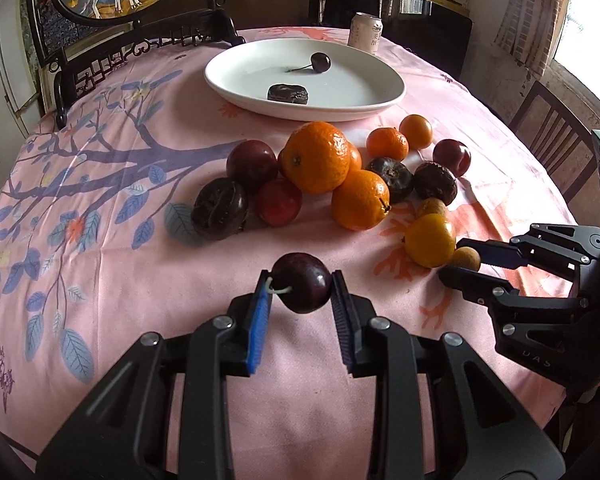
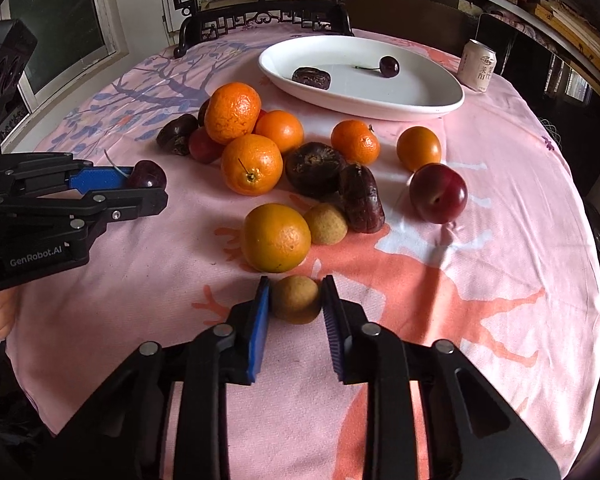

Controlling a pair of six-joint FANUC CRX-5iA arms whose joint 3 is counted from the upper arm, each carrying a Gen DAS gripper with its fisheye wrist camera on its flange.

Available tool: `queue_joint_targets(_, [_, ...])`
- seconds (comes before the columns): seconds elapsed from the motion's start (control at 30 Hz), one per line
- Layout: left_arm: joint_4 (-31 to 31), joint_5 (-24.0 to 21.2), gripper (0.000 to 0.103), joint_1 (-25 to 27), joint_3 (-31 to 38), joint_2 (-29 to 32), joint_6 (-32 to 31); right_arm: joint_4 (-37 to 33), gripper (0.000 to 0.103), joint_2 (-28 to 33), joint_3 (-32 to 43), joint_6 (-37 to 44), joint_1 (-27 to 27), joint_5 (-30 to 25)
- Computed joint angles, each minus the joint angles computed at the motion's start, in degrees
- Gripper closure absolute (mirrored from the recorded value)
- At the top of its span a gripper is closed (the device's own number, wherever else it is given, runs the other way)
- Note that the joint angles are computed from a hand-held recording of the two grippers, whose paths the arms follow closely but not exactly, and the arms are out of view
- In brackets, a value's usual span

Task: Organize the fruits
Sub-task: 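Grasp the small brown longan with the right tool while the left tool holds the cherry, then lower the cherry and longan onto the white plate and open both tools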

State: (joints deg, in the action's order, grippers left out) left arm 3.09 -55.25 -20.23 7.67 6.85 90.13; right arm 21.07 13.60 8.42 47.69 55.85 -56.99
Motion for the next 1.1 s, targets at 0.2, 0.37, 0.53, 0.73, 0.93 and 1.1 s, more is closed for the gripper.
queue_joint_targets(0.2, [1.7,-0.6,0.073,0.9,0.9,0.2,-2.0,-1.4,0.077,-3.3,-1.9,0.5,-0.9,3.5])
queue_joint_targets(0.37, [3.7,-0.4,0.073,1.8,5.0,1.0,-5.0,1.7,0.077,-5.5,-2.3,-1.6,-3.0,9.2])
queue_joint_targets(0.53, [0.5,-2.4,0.073,1.1,17.0,7.8,-3.6,2.8,0.077,-0.1,5.6,-0.7,-6.8,8.7])
queue_joint_targets(0.73, [-2.1,-10.4,0.073,1.1,35.1,20.7,0.4,-0.2,0.077,8.5,16.9,5.2,-9.5,4.9])
queue_joint_targets(0.93, [-3.3,-15.9,0.073,1.4,46.6,29.7,2.8,-3.7,0.077,15.0,25.4,8.8,-11.3,-0.3])
queue_joint_targets(1.1, [-2.8,-16.4,0.056,2.1,49.1,32.1,5.1,-3.4,0.049,16.4,26.3,7.2,-11.8,-0.4])
